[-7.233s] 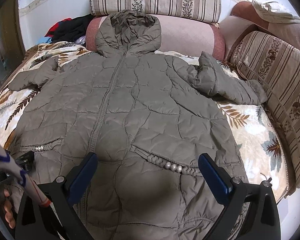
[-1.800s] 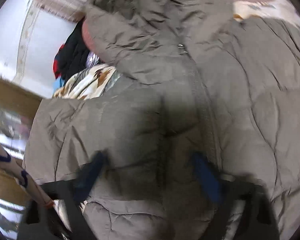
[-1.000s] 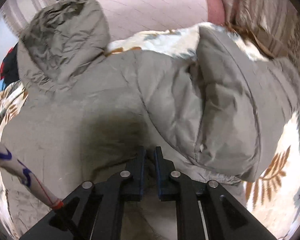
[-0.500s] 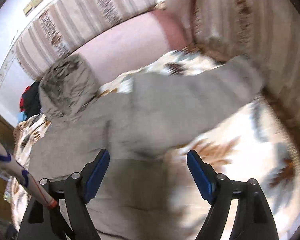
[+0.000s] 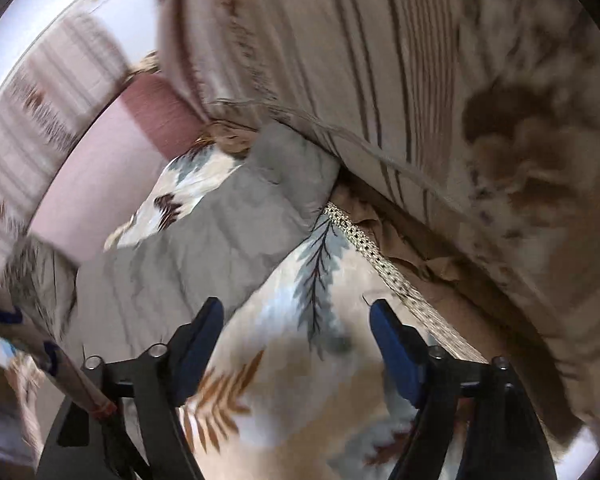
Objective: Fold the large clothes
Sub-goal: 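Grasp the other jacket sleeve with the right tool, then fold the held sleeve across the chest with the right tool, release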
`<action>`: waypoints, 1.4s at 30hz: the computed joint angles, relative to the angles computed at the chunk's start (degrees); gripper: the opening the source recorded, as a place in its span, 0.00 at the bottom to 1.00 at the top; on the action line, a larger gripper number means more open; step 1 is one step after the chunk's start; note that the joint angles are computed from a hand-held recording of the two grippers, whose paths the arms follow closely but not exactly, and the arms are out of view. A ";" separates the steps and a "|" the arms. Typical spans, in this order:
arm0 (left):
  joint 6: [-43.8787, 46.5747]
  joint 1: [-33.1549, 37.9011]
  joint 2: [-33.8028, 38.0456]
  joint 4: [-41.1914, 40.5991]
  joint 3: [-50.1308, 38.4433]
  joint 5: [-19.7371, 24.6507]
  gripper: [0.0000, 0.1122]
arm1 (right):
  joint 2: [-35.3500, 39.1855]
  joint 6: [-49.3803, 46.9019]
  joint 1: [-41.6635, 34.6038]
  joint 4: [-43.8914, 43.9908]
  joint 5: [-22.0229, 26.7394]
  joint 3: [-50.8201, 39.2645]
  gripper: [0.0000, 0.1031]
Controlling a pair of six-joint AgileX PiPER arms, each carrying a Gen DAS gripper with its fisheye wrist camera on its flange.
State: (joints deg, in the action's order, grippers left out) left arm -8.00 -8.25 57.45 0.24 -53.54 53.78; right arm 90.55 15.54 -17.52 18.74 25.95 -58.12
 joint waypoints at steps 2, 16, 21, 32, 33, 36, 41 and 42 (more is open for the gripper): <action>-0.86 -0.62 1.53 -0.18 -0.63 -0.21 0.68 | 3.72 -3.41 -0.89 3.73 -1.71 -1.90 0.72; -8.45 -7.16 13.19 6.15 -2.37 -4.37 0.68 | 23.75 15.31 1.80 -18.91 -0.27 -23.24 0.22; -3.78 -4.30 12.58 2.09 -0.94 -5.61 0.68 | 17.33 20.50 4.50 -26.29 0.86 -20.94 0.15; 9.51 8.44 1.43 -6.28 3.30 -4.26 0.68 | 2.18 26.51 20.03 -31.43 8.08 -23.81 0.14; 10.77 9.63 0.55 -6.88 3.52 -4.02 0.68 | 1.78 27.25 22.85 -31.96 9.59 -25.66 0.14; 16.67 15.25 -2.38 -10.33 4.63 -3.17 0.68 | 2.59 29.53 30.73 -34.10 13.26 -31.41 0.14; 26.68 25.41 -4.32 -17.32 5.58 -1.11 0.68 | 8.61 31.04 43.24 -35.46 18.32 -43.72 0.14; 28.95 27.74 -4.66 -18.81 5.86 -0.67 0.68 | 10.46 30.97 45.18 -35.40 19.00 -46.35 0.14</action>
State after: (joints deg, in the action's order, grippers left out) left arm 20.94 19.50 52.80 -18.56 -47.68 53.11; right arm 101.01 46.51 27.66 -16.66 44.95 -104.46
